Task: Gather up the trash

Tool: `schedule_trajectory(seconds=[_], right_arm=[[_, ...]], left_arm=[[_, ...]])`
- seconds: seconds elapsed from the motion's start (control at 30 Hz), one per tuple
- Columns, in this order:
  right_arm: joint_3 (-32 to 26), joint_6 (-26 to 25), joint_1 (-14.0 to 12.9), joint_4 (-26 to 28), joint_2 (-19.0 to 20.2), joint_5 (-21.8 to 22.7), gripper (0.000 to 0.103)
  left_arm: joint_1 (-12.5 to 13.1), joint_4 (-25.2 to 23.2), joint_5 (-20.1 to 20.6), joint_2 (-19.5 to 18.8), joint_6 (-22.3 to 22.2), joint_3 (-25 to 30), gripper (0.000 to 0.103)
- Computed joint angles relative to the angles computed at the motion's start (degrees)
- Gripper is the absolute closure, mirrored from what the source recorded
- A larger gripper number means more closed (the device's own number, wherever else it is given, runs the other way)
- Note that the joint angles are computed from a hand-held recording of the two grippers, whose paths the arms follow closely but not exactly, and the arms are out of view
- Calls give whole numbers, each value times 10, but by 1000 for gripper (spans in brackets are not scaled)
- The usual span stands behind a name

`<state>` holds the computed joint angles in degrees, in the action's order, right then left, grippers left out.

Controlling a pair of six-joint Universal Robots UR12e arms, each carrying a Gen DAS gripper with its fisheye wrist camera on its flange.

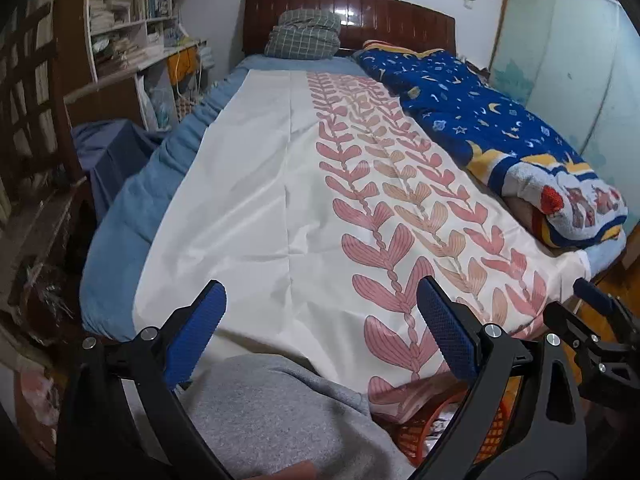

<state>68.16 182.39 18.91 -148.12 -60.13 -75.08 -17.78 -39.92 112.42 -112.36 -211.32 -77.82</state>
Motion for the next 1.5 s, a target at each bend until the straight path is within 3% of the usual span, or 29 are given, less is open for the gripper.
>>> schedule_trajectory(seconds=[1.5], right_arm=[[-6, -7, -4, 23, 4, 16, 7]], left_arm=[[-5, 14, 8, -2, 12, -2, 8]])
